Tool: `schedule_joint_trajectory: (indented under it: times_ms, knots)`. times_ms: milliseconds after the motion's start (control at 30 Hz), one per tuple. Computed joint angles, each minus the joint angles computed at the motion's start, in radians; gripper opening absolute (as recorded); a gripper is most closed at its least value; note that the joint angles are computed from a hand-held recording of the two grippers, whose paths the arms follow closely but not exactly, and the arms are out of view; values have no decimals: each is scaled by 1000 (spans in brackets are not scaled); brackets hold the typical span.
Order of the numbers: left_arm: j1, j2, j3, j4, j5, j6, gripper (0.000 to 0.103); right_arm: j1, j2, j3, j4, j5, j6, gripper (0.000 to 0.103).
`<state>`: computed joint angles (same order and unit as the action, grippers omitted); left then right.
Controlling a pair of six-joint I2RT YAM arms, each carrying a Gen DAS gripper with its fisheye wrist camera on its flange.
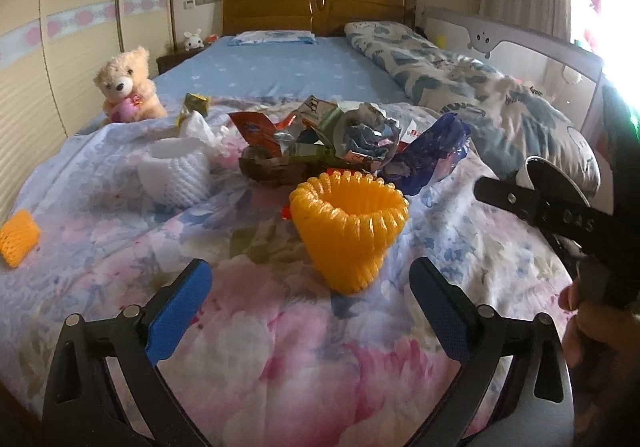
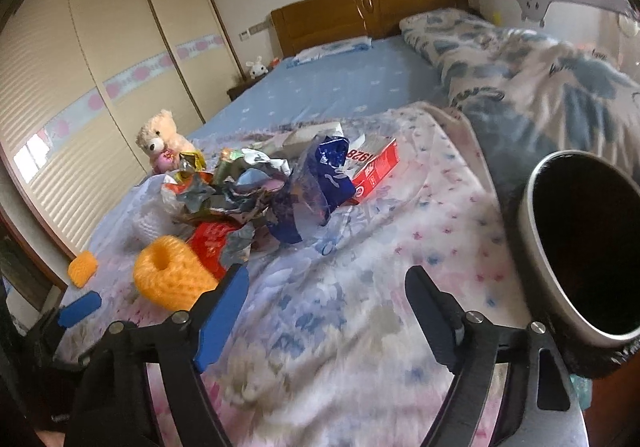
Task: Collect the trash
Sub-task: 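Grasp the orange mesh sleeve with left tool while right tool grasps blue wrapper, then carry both items to the bin and open both tools to drop them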
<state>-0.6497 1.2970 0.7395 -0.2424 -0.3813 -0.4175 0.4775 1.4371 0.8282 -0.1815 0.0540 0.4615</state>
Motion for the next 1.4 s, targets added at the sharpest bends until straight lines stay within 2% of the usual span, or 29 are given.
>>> schedule_joint_trajectory:
  times_ms: [167,367,433,500,600,667,767,1100,1400]
  knots:
    - [29,83,38,26,55,13,94,-42,120,85,22,-60,-20,79]
    - [52,133,57,42,112,38,71,-80,232,168,32,-133,-15,70]
    - [59,138,57,50,138,49,53,-81,262,192,32,-148,-2,64]
    - [57,141,59,50,152,63,38,-84,282,206,36,-162,11,45]
    - [46,133,54,57,150,73,28,-79,283,205,54,-169,19,30]
    - [44,121,49,59,160,75,24,-76,266,190,66,-181,14,24]
    - [36,94,39,63,169,78,22,-74,224,155,71,-180,24,23]
    - [-66,48,44,61,139,104,21,-105,2,-6,30,-172,48,22]
    - [-105,132,144,50,186,98,21,-199,-244,-112,-86,-175,28,22]
